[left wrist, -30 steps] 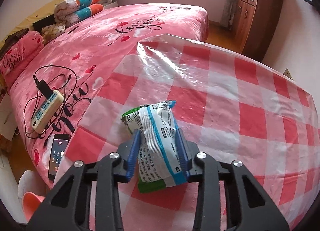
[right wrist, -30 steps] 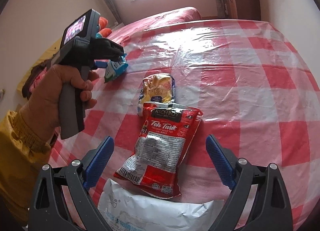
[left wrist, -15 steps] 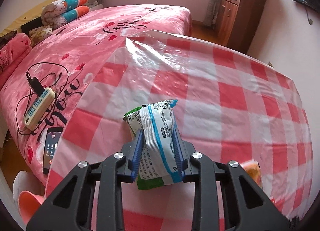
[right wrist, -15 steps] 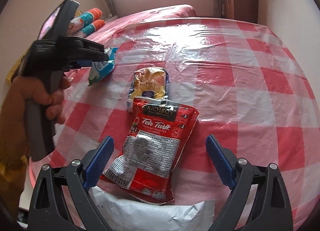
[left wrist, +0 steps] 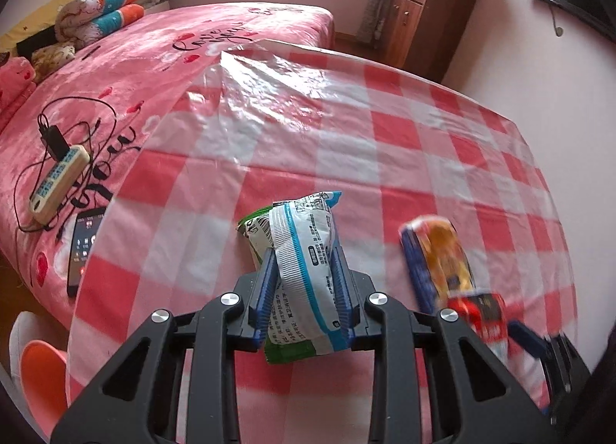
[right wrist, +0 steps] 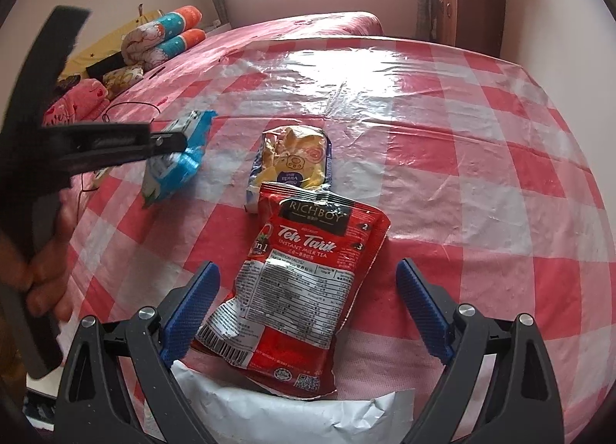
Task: Collect trash
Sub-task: 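Grasp the green-white packet with the left gripper while the right gripper grasps the red Teh Tarik packet, then lift both packets and carry them toward the orange bucket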
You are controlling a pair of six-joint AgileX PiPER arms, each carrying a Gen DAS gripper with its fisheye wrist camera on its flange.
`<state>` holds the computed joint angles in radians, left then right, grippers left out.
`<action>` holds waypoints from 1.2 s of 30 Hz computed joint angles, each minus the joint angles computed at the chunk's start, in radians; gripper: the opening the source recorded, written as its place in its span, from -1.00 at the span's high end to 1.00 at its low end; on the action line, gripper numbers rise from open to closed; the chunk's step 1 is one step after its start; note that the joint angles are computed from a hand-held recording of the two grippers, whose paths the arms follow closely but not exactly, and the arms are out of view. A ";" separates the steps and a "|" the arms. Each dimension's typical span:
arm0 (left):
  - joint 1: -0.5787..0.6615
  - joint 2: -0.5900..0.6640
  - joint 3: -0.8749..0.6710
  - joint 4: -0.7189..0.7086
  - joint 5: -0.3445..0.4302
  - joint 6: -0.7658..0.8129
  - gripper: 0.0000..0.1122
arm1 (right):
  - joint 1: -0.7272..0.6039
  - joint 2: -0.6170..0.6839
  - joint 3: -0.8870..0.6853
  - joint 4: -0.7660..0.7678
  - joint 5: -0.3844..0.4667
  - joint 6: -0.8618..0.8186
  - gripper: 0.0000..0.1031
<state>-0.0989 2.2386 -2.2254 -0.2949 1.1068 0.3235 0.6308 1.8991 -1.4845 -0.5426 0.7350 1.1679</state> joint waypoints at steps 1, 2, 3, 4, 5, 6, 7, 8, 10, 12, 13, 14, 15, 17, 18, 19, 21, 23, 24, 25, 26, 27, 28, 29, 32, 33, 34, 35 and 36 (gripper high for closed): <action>0.004 -0.013 0.021 -0.008 -0.004 0.012 0.47 | 0.005 0.009 -0.014 -0.006 0.017 -0.004 -0.65; 0.009 -0.032 0.056 -0.019 -0.013 0.030 0.47 | 0.011 0.015 -0.024 -0.013 0.029 -0.007 -0.59; 0.015 -0.050 0.088 -0.031 -0.021 0.048 0.47 | 0.015 0.019 -0.029 -0.021 0.036 -0.006 -0.55; 0.025 -0.071 0.126 -0.049 -0.029 0.072 0.47 | 0.016 0.018 -0.025 -0.026 0.027 -0.006 -0.48; 0.033 -0.085 0.152 -0.063 -0.034 0.090 0.47 | 0.016 0.016 -0.021 -0.029 0.023 -0.004 -0.46; 0.041 -0.096 0.171 -0.076 -0.034 0.107 0.47 | 0.016 0.014 -0.017 -0.031 0.017 -0.003 -0.45; 0.050 -0.111 0.197 -0.090 -0.037 0.127 0.47 | 0.017 0.013 -0.015 -0.033 0.011 -0.002 -0.40; 0.056 -0.121 0.216 -0.099 -0.040 0.142 0.47 | 0.017 0.009 -0.007 -0.035 -0.001 -0.004 -0.30; 0.073 -0.146 0.263 -0.123 -0.048 0.181 0.47 | 0.022 0.004 0.001 -0.050 -0.015 0.000 -0.20; 0.087 -0.160 0.287 -0.144 -0.047 0.204 0.47 | 0.026 0.004 0.001 -0.058 -0.015 -0.002 -0.15; 0.096 -0.169 0.305 -0.159 -0.046 0.221 0.47 | 0.026 0.001 0.005 -0.064 -0.020 0.002 -0.12; 0.103 -0.176 0.317 -0.169 -0.045 0.232 0.47 | 0.028 -0.002 0.012 -0.074 -0.026 0.011 -0.08; 0.112 -0.185 0.332 -0.182 -0.043 0.249 0.48 | 0.028 -0.008 0.021 -0.085 -0.034 0.024 -0.06; 0.128 -0.196 0.352 -0.202 -0.036 0.275 0.48 | 0.030 -0.014 0.030 -0.114 -0.036 0.052 0.10; 0.136 -0.201 0.359 -0.213 -0.031 0.285 0.49 | 0.026 -0.018 0.037 -0.111 -0.045 0.053 0.11; 0.146 -0.206 0.369 -0.226 -0.026 0.300 0.50 | 0.022 -0.021 0.043 -0.107 -0.053 0.054 0.12; 0.160 -0.212 0.381 -0.243 -0.017 0.321 0.50 | 0.024 -0.020 0.042 -0.110 -0.051 0.056 0.13; 0.168 -0.224 0.403 -0.253 -0.022 0.342 0.51 | 0.034 -0.014 0.032 -0.129 -0.033 0.064 0.15; 0.173 -0.227 0.409 -0.259 -0.021 0.350 0.51 | 0.035 -0.014 0.030 -0.130 -0.031 0.061 0.15; 0.181 -0.232 0.418 -0.270 -0.017 0.361 0.51 | 0.035 -0.014 0.031 -0.130 -0.033 0.060 0.16; 0.187 -0.234 0.423 -0.278 -0.012 0.368 0.51 | 0.034 -0.016 0.034 -0.133 -0.037 0.065 0.16; 0.193 -0.238 0.431 -0.286 -0.009 0.376 0.51 | 0.034 -0.020 0.041 -0.139 -0.041 0.074 0.17; 0.202 -0.241 0.436 -0.295 -0.003 0.386 0.52 | 0.032 -0.025 0.050 -0.145 -0.049 0.086 0.17; 0.207 -0.244 0.441 -0.302 0.001 0.395 0.52 | 0.030 -0.031 0.058 -0.147 -0.058 0.096 0.17; 0.228 -0.250 0.454 -0.323 0.018 0.421 0.52 | 0.031 -0.053 0.082 -0.178 -0.067 0.145 0.18; 0.234 -0.251 0.457 -0.329 0.022 0.428 0.52 | 0.034 -0.059 0.085 -0.190 -0.064 0.161 0.18; 0.243 -0.253 0.460 -0.338 0.027 0.437 0.53 | 0.036 -0.064 0.086 -0.201 -0.060 0.173 0.18; 0.250 -0.253 0.461 -0.344 0.032 0.444 0.53 | 0.036 -0.068 0.084 -0.205 -0.056 0.179 0.19; 0.256 -0.253 0.462 -0.351 0.037 0.452 0.54 | 0.039 -0.074 0.084 -0.213 -0.053 0.193 0.19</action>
